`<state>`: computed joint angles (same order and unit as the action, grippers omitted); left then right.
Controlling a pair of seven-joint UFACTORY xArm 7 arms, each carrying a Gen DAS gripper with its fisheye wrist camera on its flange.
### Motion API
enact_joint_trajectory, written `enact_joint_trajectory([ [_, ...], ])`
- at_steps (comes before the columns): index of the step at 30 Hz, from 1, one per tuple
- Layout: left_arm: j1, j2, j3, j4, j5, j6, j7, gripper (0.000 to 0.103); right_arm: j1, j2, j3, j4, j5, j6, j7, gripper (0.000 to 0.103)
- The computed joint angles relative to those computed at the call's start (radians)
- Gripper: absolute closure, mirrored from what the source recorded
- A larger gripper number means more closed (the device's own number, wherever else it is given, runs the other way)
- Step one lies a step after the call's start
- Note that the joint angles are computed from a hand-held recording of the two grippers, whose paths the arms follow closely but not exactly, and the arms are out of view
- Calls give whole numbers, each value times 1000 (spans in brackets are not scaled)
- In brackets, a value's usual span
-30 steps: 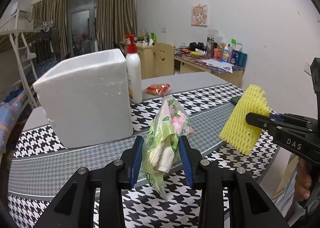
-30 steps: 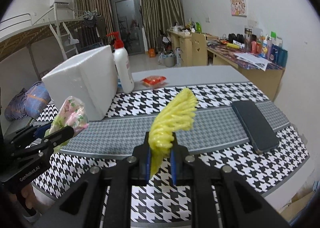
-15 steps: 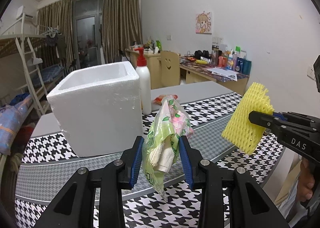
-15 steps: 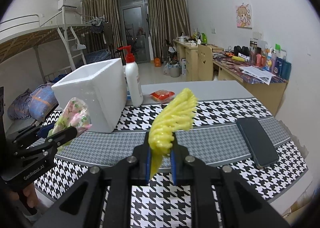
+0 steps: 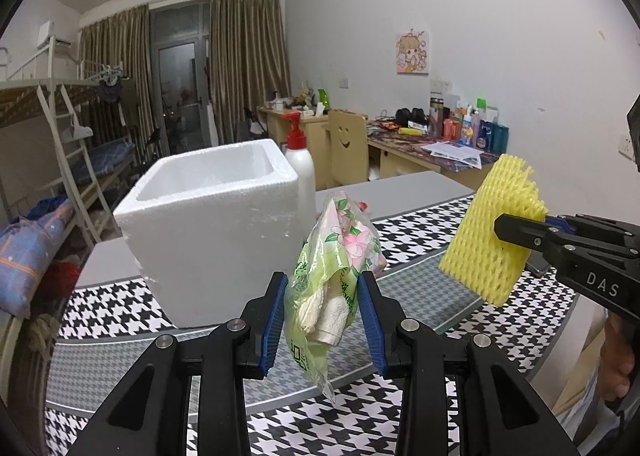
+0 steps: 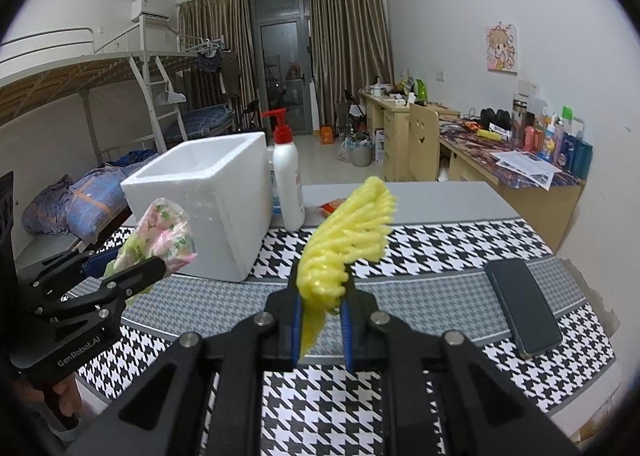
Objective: Organize soft objects
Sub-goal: 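Lift the wipes pack with the left gripper while the right gripper lifts the yellow foam net, then carry the wipes pack in the left gripper and the foam net in the right gripper over the foam box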
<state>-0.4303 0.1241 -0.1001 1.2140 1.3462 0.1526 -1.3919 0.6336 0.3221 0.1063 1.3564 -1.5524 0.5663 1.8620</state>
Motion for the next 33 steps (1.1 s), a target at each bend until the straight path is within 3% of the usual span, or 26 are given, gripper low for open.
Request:
enact_joint_trajectory([
  [23, 47, -34, -14, 28, 149, 16, -134, 65, 35, 47, -15, 108, -58, -4, -40, 84],
  [33, 64, -43, -21, 41, 168, 24, -150, 65, 46, 69, -24, 157, -66, -27, -67, 84],
])
